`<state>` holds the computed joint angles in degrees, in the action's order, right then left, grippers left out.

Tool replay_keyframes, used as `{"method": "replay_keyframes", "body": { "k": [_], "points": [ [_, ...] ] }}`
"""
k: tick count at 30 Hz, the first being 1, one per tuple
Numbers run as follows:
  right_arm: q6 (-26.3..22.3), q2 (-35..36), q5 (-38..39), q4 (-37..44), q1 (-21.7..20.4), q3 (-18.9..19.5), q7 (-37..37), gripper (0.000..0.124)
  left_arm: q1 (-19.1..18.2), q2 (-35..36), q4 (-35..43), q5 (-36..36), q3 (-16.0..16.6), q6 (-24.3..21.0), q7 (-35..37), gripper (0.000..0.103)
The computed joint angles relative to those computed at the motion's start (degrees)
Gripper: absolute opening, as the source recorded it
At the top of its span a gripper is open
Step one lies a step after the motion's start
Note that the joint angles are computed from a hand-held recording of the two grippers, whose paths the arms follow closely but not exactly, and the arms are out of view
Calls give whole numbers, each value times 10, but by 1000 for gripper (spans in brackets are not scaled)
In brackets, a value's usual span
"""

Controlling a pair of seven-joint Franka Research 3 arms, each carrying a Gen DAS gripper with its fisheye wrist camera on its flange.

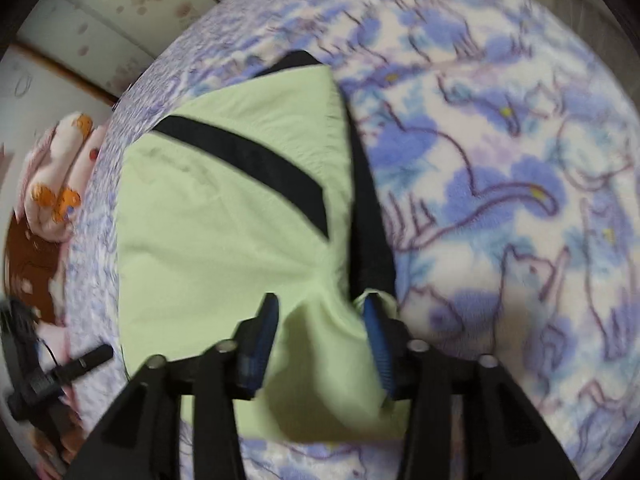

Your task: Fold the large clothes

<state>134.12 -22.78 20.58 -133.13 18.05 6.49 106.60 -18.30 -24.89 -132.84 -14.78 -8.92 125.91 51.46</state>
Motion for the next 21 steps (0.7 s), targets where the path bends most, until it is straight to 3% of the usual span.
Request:
{"method": "replay_keyframes", "body": {
  "k": [3, 5, 7, 8, 10, 12, 14, 16, 18, 21],
  "points": [
    [36, -32, -4, -22, 22, 16, -32, 46, -14, 5, 2, -29, 5, 24, 22, 82],
    [78, -47, 31, -41, 55, 12, -68, 45, -27, 2, -4, -57, 5, 57, 37, 82],
    [115, -47, 90, -52, 92, 2, -106, 36, -40, 0, -8, -76, 3, 81, 46, 72],
    [130, -44, 121, -57, 112, -3, -124, 21, -47, 3, -7, -85, 2, 89, 52, 63],
    [138, -35, 125, -59, 114, 11, -120, 6, -60, 13, -4, -99, 1, 97, 67, 48],
    [154, -22, 124, -59, 116, 22, -115, 3, -68, 28, 3, -108, -3, 97, 80, 20],
    [161, -14, 123, -59, 119, 26, -113, 0, -80, 42, 2, -138, 0, 105, 103, 6],
    [159, -5, 128, -57, 123, 24, -108, 0, -81, 51, -3, -151, -6, 118, 109, 6],
    [135, -3, 109, -55, 114, 24, -103, 0, -69, 65, 1, -121, -22, 110, 83, 4],
    [107, -10, 14, -61, 73, 47, -59, 0, -63, 74, -4, -123, -23, 110, 54, 1]
  ]
}}
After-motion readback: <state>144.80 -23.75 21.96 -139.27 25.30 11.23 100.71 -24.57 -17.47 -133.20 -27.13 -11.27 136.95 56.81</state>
